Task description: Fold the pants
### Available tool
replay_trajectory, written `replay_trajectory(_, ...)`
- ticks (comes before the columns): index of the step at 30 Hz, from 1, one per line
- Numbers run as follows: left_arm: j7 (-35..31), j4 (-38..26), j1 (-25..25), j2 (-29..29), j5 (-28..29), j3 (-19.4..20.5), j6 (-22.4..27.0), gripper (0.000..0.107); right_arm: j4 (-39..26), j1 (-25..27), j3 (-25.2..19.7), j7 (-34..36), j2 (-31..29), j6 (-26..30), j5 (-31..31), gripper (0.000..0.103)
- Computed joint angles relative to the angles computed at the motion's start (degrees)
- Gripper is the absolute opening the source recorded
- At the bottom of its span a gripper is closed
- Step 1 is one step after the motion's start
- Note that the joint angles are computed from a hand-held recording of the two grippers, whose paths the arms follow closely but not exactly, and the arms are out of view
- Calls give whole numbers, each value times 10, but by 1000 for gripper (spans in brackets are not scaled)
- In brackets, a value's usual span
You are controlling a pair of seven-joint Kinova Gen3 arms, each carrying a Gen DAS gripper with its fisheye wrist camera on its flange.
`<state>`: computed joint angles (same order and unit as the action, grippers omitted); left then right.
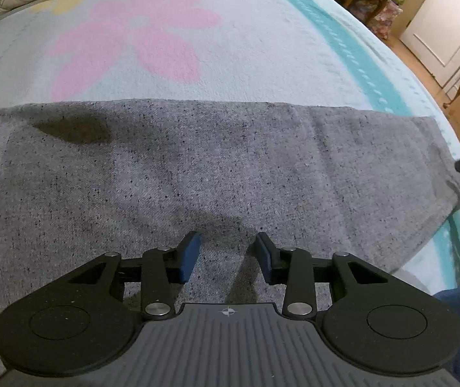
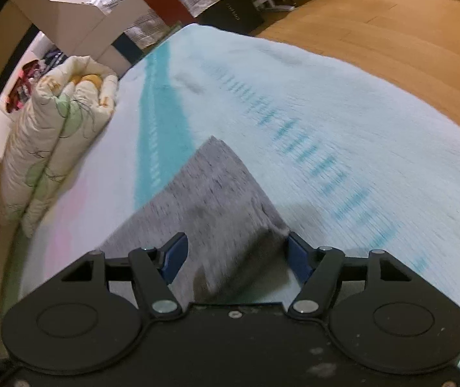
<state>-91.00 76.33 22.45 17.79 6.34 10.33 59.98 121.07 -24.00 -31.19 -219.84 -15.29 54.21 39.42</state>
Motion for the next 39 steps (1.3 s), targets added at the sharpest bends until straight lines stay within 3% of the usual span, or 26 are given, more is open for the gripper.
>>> replay_trajectory(3,12,-21,10,7,-9,0,13,38,15,6,36,39,-4,-54,8,70)
replay_trajectory(4,12,-24,10,8,-5,1,12,38,18,9,46,57,-5,-69,6,63)
replay_trajectory(5,10,-26,8,8,2,3,12,38,20,14,56,75,-4,-84,2,46)
replay_trajectory(6,10,-28,8,9,6,5,9,38,21,23,65,98,-3,-101,-9,20)
replay_trajectory(7,11,-34,10,13,8,6,9,38,25,21,85,119,-4,-124,-24,15)
replay_trajectory(10,13,-61,24,29,4,8,8,38,19,33,92,156,0,-136,-43,14)
replay_trajectory(15,19,-115,58,68,-18,5,-6,38,-35,53,38,172,5,-66,-26,13)
replay_trajectory(19,19,-166,82,111,-36,2,20,38,-82,46,25,193,7,-20,-11,13)
replay_trajectory(23,-16,-171,97,114,-57,0,24,40,-146,29,14,220,28,36,11,13)
replay_trajectory(26,-14,-158,68,98,-20,1,25,40,-205,4,6,235,59,78,43,13)
replay_trajectory(33,-38,-45,-32,-1,42,-7,-24,40,-380,-87,-9,315,183,164,130,14)
replay_trajectory(39,-77,30,-112,-66,78,-29,-40,40,-521,-169,8,367,317,144,165,14)
